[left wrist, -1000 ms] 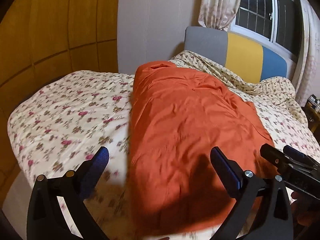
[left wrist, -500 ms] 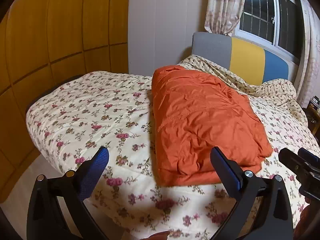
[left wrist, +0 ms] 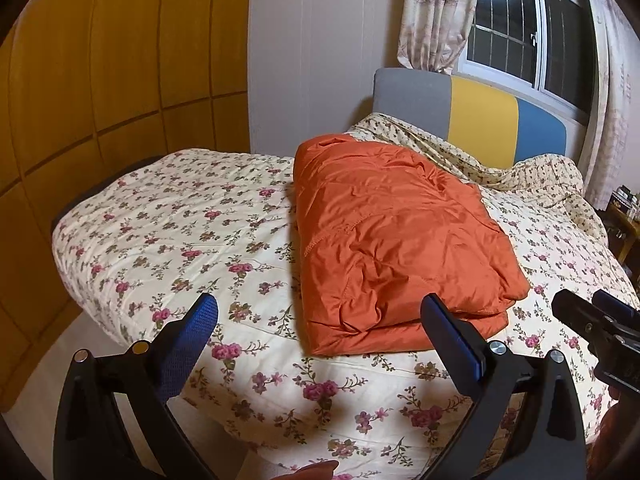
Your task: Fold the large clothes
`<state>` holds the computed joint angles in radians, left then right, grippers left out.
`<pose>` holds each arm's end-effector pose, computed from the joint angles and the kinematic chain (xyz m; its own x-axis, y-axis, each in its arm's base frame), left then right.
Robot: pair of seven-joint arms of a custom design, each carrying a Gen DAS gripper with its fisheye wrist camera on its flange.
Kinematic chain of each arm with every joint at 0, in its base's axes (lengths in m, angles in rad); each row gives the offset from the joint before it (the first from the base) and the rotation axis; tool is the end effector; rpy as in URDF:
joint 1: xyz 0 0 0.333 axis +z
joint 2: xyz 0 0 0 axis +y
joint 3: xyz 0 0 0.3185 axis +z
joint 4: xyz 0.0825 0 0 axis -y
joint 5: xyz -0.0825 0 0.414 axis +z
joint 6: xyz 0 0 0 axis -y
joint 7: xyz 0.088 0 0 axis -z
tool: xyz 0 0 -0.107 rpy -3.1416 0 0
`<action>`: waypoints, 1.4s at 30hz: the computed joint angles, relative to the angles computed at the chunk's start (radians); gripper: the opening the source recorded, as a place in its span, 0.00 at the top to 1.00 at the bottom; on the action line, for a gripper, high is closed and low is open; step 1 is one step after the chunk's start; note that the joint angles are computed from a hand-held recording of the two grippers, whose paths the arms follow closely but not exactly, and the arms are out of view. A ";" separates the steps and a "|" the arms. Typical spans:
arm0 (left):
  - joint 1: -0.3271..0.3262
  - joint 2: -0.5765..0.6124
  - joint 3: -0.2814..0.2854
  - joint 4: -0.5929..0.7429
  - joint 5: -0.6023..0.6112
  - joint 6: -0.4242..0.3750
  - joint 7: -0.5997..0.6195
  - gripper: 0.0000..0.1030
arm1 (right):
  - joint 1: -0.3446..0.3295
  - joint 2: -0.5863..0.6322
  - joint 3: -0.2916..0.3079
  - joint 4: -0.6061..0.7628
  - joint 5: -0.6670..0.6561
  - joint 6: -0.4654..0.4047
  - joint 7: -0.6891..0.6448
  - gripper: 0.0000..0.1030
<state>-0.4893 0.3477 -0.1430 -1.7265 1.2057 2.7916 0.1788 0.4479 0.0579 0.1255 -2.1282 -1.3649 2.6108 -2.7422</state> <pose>0.5545 -0.4461 0.4325 -0.2373 -0.9711 0.0271 -0.5619 0.1144 -0.8192 0.4935 0.3433 0.3997 -0.2053 -0.9621 -0.1797 -0.5520 0.2654 -0.7905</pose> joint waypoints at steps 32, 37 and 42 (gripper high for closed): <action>-0.006 0.008 -0.003 0.000 -0.035 0.003 0.022 0.03 | 0.001 0.017 -0.008 0.010 0.014 0.018 0.003 0.02; -0.007 0.012 -0.004 0.004 -0.044 0.006 0.037 0.03 | 0.001 0.020 -0.010 0.010 0.013 0.027 0.005 0.02; -0.016 0.012 0.002 0.005 -0.027 0.009 0.038 0.03 | -0.001 0.021 -0.012 0.010 0.014 0.031 0.005 0.02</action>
<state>-0.5050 0.3600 -0.1407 -1.7214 1.1787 2.8003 0.2166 0.4473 0.0792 0.1138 -2.1180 -1.3512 2.6414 -2.7368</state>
